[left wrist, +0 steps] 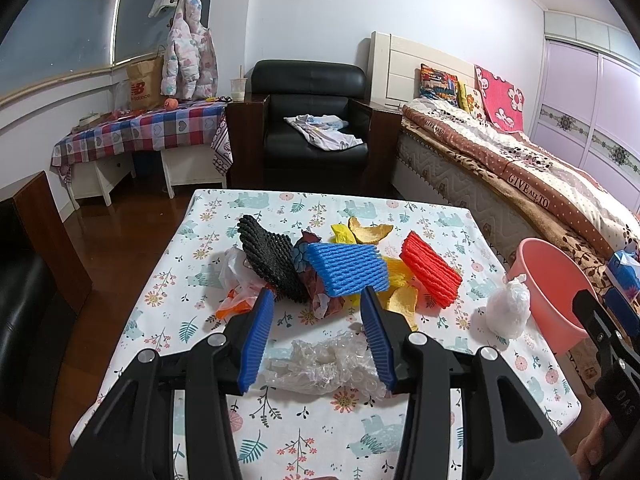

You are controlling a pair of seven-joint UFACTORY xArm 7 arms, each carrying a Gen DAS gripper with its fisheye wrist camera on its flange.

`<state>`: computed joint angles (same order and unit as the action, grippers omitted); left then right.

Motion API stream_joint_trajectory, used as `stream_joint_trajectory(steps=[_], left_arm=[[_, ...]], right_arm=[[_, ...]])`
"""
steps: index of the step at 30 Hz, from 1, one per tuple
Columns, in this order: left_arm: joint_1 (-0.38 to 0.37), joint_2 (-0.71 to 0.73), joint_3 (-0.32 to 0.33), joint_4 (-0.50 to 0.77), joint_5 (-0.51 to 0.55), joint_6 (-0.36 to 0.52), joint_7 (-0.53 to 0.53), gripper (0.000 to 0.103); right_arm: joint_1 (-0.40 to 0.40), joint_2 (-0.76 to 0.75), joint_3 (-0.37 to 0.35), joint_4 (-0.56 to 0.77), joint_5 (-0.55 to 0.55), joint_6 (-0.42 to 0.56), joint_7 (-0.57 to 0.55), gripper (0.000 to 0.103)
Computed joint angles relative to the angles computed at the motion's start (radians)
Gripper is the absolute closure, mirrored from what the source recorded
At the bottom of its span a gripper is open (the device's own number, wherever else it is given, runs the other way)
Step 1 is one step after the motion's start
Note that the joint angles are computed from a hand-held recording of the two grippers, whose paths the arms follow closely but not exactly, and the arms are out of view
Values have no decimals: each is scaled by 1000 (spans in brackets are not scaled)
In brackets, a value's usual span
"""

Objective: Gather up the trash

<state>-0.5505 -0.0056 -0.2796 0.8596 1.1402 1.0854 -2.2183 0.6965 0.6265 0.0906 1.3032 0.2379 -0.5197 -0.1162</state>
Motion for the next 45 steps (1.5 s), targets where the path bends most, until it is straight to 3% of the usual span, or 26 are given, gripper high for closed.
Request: stream_joint_trajectory(steps=[14,22,28,35,45], left_arm=[[11,-16,4,-29,29,-39,-10,58],[31,-74,-7,-93,79,-83,-42,58],[52,-112,-20,-152,114,-148,-47,58],[80,-112,-12,-213,147,-293,-70,58],[102,-19,29,-185,233,-405,-50,54]], right_arm=[[-2,5,-4,3,13,5,0,11],[0,14,-17,21,24,59,7,11],[-20,27,-8,28,-18,74,37,12],[-41,43,5,41,-66,88,61,18],[-52,65,2,66,-110,123,98,18]])
